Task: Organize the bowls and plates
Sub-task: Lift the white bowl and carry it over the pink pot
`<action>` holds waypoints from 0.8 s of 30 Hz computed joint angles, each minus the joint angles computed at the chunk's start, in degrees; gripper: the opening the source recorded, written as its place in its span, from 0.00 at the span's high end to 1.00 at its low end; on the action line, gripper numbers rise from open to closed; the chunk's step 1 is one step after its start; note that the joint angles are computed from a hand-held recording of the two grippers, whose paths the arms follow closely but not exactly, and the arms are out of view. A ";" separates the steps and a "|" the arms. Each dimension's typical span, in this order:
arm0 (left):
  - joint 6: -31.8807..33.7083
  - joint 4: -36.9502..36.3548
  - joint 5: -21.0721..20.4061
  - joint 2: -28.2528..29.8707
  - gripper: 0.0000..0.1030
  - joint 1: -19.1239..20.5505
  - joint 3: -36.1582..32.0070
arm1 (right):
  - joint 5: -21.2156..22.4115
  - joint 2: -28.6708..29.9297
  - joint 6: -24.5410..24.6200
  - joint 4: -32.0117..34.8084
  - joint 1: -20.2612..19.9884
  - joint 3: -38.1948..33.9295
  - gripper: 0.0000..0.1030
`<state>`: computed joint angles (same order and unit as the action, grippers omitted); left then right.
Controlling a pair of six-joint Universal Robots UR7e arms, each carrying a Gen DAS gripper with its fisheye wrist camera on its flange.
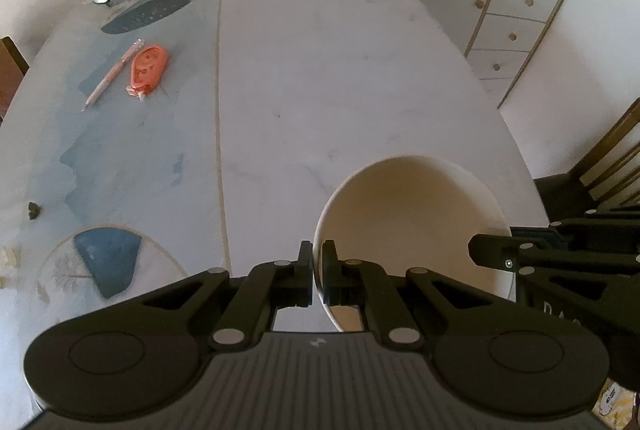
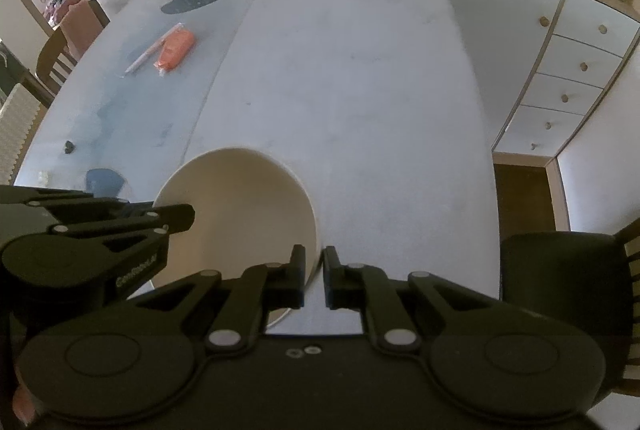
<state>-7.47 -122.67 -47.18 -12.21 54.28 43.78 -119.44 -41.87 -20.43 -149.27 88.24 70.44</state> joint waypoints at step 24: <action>1.43 -10.89 -3.82 -19.39 0.97 -4.99 27.67 | -4.35 -11.48 4.76 -9.88 6.75 18.90 0.91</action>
